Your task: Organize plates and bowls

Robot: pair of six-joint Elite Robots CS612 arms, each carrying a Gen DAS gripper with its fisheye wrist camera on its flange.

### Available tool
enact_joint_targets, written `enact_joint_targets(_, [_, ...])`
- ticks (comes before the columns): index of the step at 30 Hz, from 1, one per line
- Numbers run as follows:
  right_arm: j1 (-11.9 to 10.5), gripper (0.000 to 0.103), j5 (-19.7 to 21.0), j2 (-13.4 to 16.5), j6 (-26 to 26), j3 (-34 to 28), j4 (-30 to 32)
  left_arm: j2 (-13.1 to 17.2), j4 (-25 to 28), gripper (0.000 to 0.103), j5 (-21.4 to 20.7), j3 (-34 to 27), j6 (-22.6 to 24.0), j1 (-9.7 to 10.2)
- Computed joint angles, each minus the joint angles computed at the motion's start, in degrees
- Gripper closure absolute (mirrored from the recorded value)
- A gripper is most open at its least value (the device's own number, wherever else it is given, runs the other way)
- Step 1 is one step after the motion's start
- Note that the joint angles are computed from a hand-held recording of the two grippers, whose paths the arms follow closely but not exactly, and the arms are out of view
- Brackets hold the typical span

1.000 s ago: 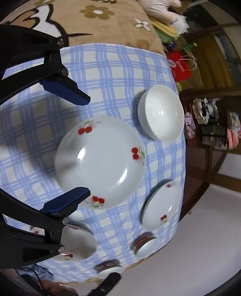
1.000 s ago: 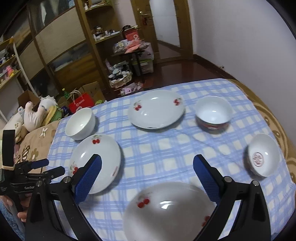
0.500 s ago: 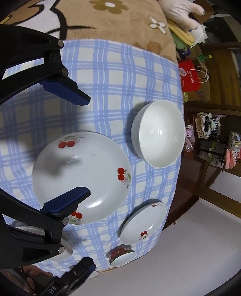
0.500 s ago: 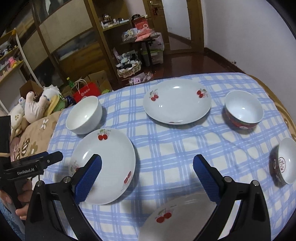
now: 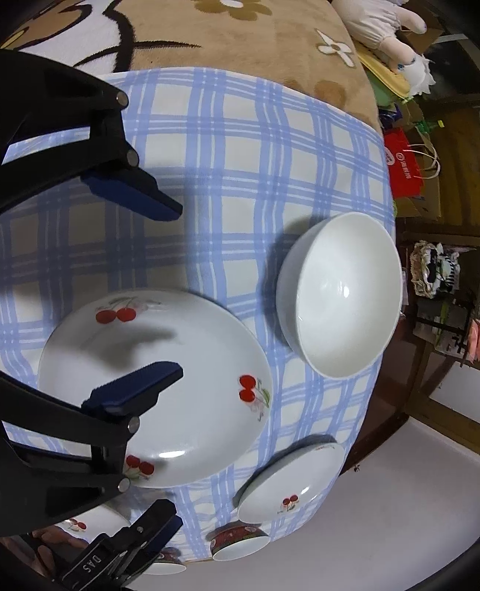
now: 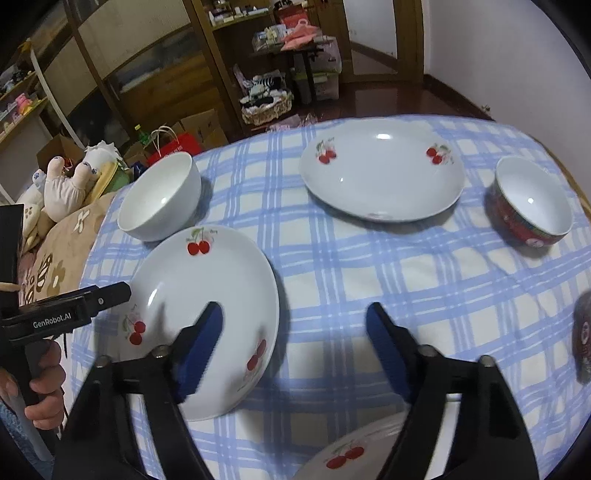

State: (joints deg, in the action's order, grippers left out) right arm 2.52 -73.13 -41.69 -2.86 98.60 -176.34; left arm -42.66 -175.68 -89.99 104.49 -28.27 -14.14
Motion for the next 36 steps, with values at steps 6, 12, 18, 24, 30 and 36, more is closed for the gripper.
enact_joint_targets(6, [-0.1,0.042,1.5,1.1,1.2,-1.3,3.1,0.9,2.6,0.056,-3.8,-1.2,-1.7,1.08])
enact_joint_targets(12, [0.1,0.064,3.5,1.5,1.1,-1.8,5.7,1.6,4.9,0.073,-5.2,-2.1,-0.6,1.31])
enact_joint_targets(18, [0.6,0.085,4.3,1.7,-0.9,-1.9,7.3,1.6,6.0,0.077,-3.6,-2.5,3.6,0.53])
enact_joint_targets(24, [0.3,0.093,5.3,2.0,-1.2,-2.0,7.6,2.1,5.0,0.078,-2.2,-2.9,4.7,-0.18])
enact_joint_targets(30, [-0.2,0.093,6.9,2.4,0.1,-2.0,6.6,2.0,2.5,0.079,0.0,-1.9,6.4,-0.83])
enact_joint_targets(36, [-0.6,0.093,8.7,2.5,0.9,-1.3,5.9,2.2,1.1,0.080,0.1,-1.8,5.6,-0.86])
